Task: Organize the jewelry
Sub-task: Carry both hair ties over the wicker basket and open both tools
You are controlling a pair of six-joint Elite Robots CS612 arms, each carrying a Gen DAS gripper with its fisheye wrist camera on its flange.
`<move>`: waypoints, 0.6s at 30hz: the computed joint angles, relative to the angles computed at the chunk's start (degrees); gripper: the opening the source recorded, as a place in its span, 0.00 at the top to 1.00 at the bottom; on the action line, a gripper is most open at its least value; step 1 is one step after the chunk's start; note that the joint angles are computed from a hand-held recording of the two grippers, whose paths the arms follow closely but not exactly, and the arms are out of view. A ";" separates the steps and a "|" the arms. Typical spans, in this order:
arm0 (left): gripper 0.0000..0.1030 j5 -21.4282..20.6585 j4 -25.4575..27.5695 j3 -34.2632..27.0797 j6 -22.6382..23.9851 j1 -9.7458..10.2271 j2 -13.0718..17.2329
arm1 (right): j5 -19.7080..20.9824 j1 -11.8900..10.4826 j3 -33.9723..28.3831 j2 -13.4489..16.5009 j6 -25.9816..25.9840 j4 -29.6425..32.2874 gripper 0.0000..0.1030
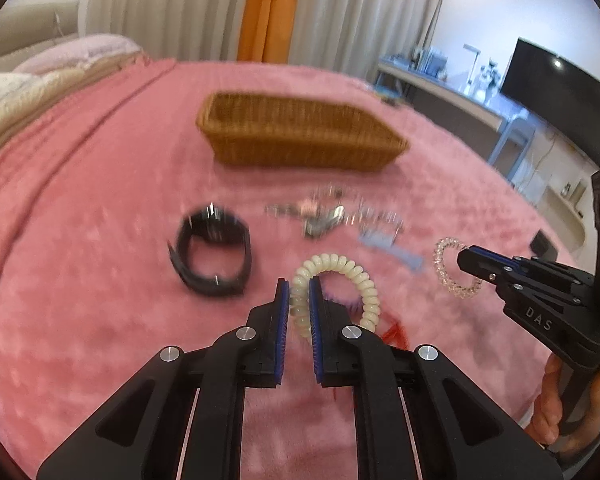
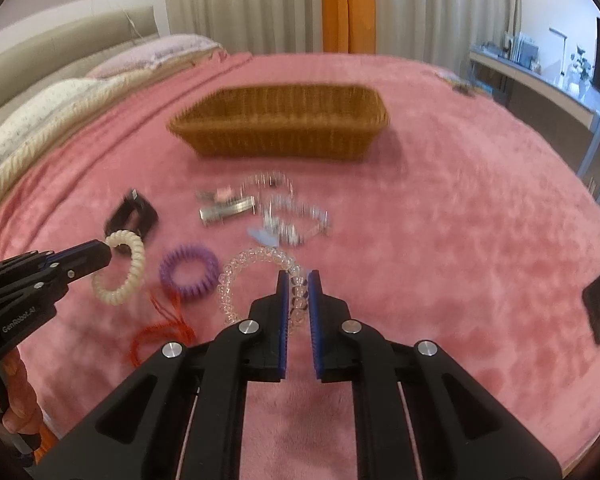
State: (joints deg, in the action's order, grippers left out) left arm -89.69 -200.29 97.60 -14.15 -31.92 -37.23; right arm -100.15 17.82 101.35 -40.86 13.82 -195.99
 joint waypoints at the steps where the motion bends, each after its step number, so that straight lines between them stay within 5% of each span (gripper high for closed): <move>1: 0.92 0.17 -0.88 -0.07 0.24 0.03 -0.27 | -0.22 -0.02 -0.28 -0.25 -0.34 -0.20 0.92; 10: 0.92 1.30 0.01 -8.43 3.78 0.99 0.37 | -3.03 -0.94 -9.36 0.88 -4.62 0.84 0.92; 18: 0.92 1.83 12.79 -26.52 4.27 2.66 8.15 | -2.87 -2.79 -23.44 6.97 -6.25 11.28 0.92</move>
